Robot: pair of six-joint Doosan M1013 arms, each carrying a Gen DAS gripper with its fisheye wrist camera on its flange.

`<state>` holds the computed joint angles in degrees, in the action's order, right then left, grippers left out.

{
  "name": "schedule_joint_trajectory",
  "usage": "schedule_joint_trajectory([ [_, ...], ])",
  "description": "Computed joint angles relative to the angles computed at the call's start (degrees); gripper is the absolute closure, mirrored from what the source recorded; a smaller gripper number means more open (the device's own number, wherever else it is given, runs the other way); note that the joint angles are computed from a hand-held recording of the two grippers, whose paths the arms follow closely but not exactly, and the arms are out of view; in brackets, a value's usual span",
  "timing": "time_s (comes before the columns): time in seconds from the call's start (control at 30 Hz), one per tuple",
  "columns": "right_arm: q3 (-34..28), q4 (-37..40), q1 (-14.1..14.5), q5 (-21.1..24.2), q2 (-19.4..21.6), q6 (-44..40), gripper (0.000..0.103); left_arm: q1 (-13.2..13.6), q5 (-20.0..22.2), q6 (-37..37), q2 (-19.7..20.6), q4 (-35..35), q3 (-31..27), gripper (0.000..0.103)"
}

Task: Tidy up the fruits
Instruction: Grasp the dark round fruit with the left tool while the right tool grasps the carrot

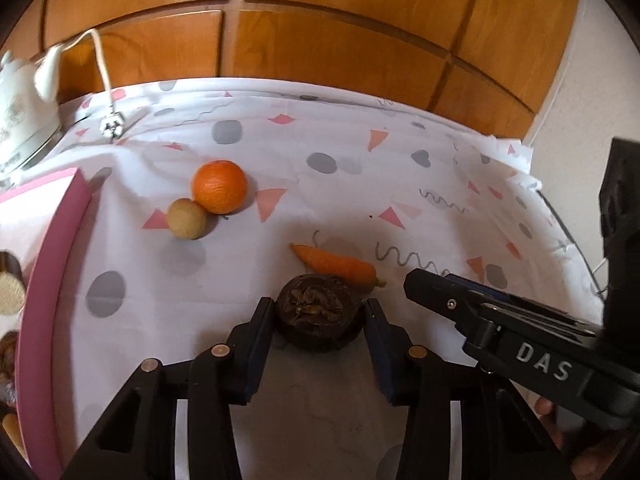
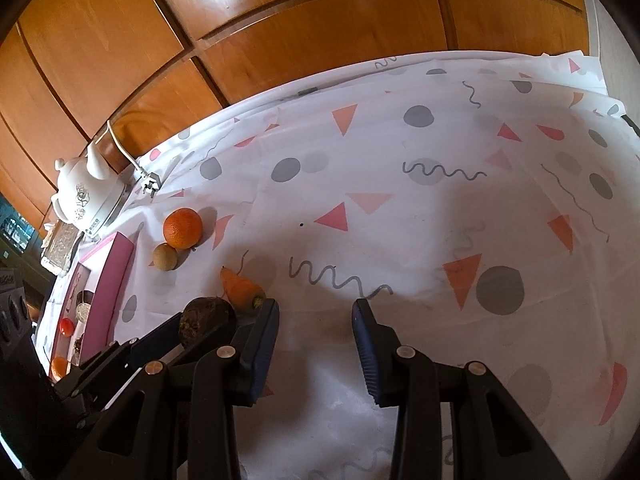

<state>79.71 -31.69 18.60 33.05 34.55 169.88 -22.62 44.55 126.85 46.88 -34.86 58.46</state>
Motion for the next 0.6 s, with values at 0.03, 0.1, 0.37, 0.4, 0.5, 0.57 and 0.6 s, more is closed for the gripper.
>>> schedule_joint_trajectory([
  [0.03,-0.15,0.34,0.01,-0.23,0.12,-0.55,0.065,0.17,-0.5,-0.06,-0.25,-0.32,0.48,0.058],
  [0.1,-0.59,0.34,0.15,-0.21,0.41,-1.26,0.065,0.46,-1.79,-1.45,-0.8,0.2,1.55,0.058],
  [0.37,-4.31,3.55,0.4,0.36,2.55,-9.39,0.065,0.82,-8.73,-4.67,-3.09,3.49,6.12,0.058],
  [0.4,-4.78,4.04,0.38,0.55,2.84,-10.43,0.065,0.89,-8.66,-5.13,-2.98,3.58,5.98,0.058],
  [0.5,-7.0,6.27,0.24,2.04,4.17,-15.03,0.064,0.64,-8.82,-5.69,-2.73,4.77,5.74,0.057],
  [0.57,-8.05,5.77,0.37,3.04,4.8,-16.4,0.064,0.54,-9.15,-5.61,-2.66,5.01,5.82,0.058],
  [0.6,-8.4,5.66,0.42,3.32,5.03,-17.12,0.064,0.56,-9.12,-5.6,-2.64,4.96,5.83,0.058],
])
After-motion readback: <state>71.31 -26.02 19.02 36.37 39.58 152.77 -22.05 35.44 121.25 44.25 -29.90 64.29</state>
